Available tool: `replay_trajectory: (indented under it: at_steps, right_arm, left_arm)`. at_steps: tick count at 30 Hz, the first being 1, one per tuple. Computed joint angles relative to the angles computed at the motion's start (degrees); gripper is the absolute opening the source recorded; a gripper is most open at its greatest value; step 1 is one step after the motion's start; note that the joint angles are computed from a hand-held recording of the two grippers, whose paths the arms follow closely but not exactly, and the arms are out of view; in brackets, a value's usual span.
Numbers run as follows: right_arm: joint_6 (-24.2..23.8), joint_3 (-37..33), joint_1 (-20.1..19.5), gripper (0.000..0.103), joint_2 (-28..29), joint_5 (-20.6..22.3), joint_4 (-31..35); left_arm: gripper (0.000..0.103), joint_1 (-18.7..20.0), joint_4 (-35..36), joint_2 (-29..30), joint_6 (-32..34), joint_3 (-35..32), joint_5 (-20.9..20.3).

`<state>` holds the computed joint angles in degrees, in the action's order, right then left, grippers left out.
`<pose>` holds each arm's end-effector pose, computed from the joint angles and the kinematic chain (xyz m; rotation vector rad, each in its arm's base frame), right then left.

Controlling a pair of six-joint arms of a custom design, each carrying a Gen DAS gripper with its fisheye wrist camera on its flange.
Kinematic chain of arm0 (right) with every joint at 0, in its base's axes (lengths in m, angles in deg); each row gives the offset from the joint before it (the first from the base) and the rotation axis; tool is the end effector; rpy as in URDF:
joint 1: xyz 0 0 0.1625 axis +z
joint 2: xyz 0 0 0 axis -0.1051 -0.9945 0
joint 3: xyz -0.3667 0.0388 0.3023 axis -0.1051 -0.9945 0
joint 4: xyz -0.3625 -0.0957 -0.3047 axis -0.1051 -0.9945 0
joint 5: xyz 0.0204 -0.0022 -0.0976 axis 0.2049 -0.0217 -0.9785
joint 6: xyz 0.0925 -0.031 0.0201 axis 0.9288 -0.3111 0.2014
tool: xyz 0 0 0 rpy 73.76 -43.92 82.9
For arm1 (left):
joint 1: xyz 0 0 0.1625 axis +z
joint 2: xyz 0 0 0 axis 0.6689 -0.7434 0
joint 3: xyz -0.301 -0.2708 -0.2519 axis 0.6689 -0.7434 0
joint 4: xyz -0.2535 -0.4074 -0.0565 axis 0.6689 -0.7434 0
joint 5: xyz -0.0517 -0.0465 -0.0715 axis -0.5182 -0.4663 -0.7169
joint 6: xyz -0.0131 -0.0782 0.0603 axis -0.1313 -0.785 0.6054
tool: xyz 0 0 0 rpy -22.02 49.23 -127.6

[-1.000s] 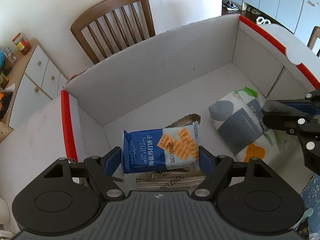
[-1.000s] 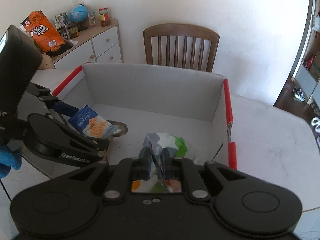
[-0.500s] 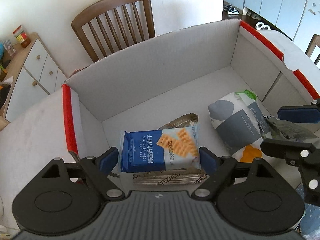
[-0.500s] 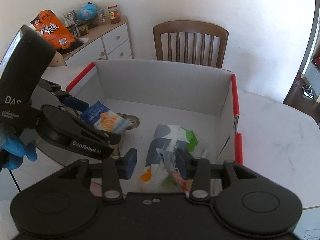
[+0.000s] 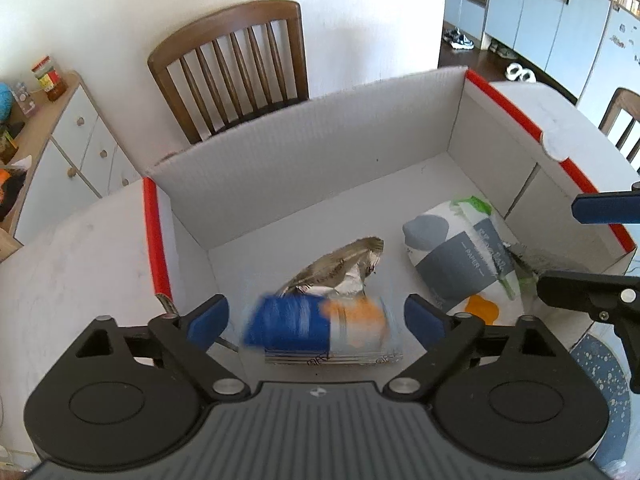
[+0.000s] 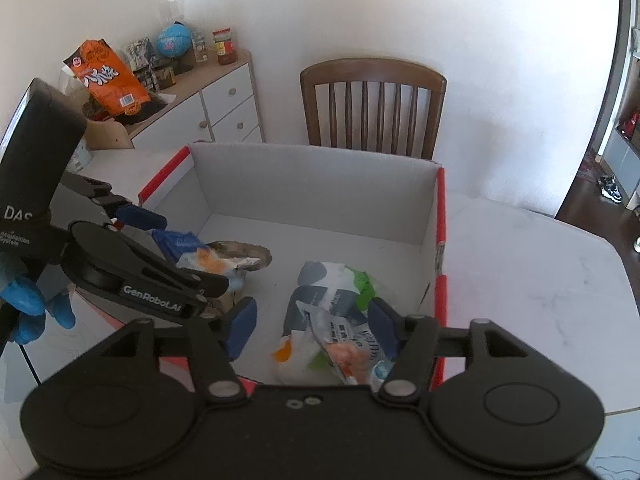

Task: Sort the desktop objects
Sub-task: 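Lower the biscuit packet into the box with the left gripper while the right gripper lowers the sausage pouch, then open both grippers and lift them out of the red box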

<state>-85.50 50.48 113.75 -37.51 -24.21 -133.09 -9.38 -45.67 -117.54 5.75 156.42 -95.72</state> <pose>0.2615 -0.4484 0.1899 1.3959 -2.4795 0.3800 -0.2220 -0.3965 0.1970 0.0309 2.1128 -0.6975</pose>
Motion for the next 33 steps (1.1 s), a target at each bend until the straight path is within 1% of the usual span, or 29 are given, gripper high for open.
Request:
replay_trajectory:
  at_steps: [4,17,23,33]
  right_arm:
    - [0.22,0.07,0.14,0.066,-0.56,0.03,0.05]
    - [0.20,1.16,0.86,0.067,-3.12,-0.20,-0.26]
    - [0.23,1.88,1.05,0.067,-4.66,-0.13,0.08]
    - [0.56,2.92,1.62,0.069,-7.36,-0.27,0.52]
  left_arm:
    - [0.099,-1.01,1.05,-0.40,-1.15,-0.05,0.58]
    - [0.099,-4.13,4.11,-1.46,-4.56,-0.49,-0.02]
    - [0.099,-6.29,4.95,-1.70,-6.35,-0.54,-0.49]
    - [0.099,-9.81,8.67,-1.86,-10.03,-0.89,-0.63]
